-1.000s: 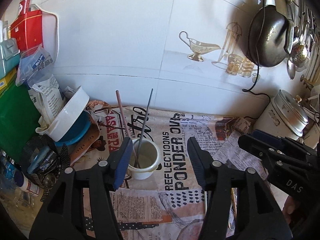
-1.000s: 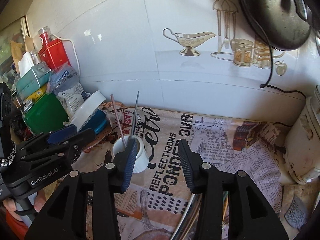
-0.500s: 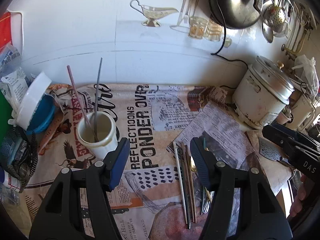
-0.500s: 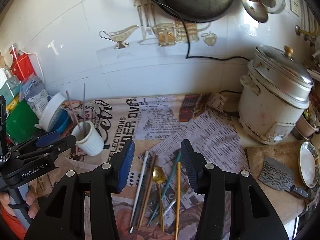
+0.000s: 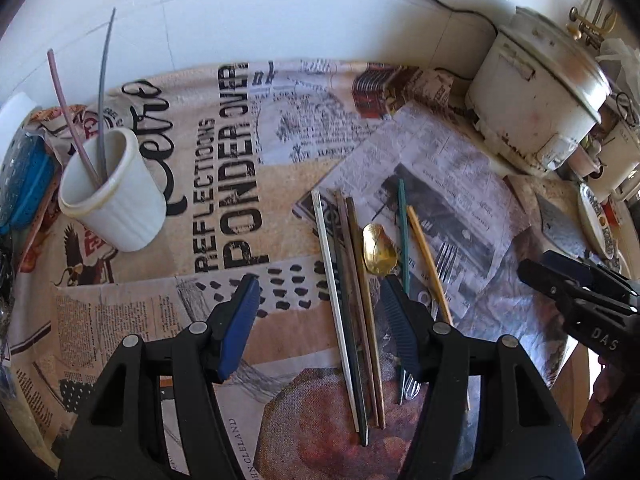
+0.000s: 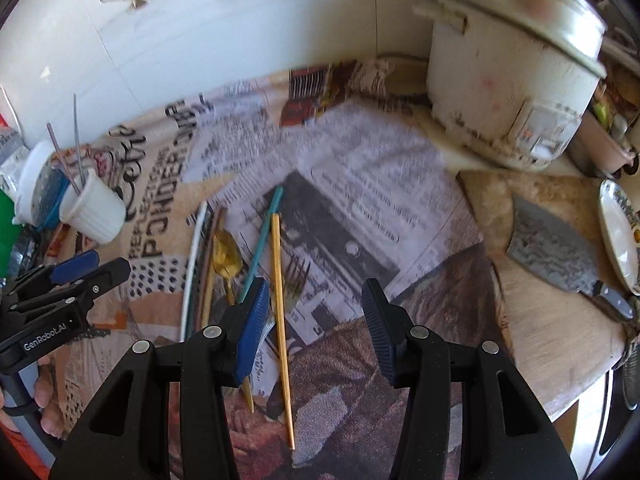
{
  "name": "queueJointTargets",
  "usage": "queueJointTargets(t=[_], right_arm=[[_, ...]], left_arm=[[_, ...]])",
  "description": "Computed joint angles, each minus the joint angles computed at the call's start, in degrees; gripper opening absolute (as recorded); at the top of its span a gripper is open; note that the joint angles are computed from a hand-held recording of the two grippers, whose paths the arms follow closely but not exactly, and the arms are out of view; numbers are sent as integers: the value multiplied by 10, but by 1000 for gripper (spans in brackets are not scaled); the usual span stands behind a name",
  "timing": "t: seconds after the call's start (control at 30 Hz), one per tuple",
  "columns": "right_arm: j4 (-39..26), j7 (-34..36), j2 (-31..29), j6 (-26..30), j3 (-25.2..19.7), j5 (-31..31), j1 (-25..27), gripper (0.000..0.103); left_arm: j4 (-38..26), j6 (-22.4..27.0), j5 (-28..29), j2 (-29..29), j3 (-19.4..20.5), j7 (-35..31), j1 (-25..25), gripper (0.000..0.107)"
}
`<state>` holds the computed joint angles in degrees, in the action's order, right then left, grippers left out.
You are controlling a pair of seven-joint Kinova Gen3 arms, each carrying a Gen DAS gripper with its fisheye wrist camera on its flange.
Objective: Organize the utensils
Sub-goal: 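Move both grippers back over the utensil pile, then grasp the yellow chopstick with the right gripper and lift it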
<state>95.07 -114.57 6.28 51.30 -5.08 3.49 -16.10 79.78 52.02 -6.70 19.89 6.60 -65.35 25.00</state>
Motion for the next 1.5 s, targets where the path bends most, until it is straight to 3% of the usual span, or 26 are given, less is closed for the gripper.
queueJointTargets(t=[0.27,0.33,0.53,1.23,1.37,1.5], right_arm=[[-9,79,61,11,-4,-87,22,43],[-16,92,74,16,-4,-99,26,31],[-40,129,104,21,-8,-129,36,14],[-141,153,178,61,-3,-120,30,13],[-146,161,181,63,-2,-114,28,6],[-143,172,177,66,-5,-131,41,6]], left_arm=[[4,16,0,20,0,-4,6,61],[7,17,0,20,-1,-5,6,61],[12,17,-2,19,-3,-5,5,61],[-17,31,30,41,2,-31,-15,61],[-30,37,45,50,5,-41,-21,61],[-49,49,66,64,12,-58,-25,61]])
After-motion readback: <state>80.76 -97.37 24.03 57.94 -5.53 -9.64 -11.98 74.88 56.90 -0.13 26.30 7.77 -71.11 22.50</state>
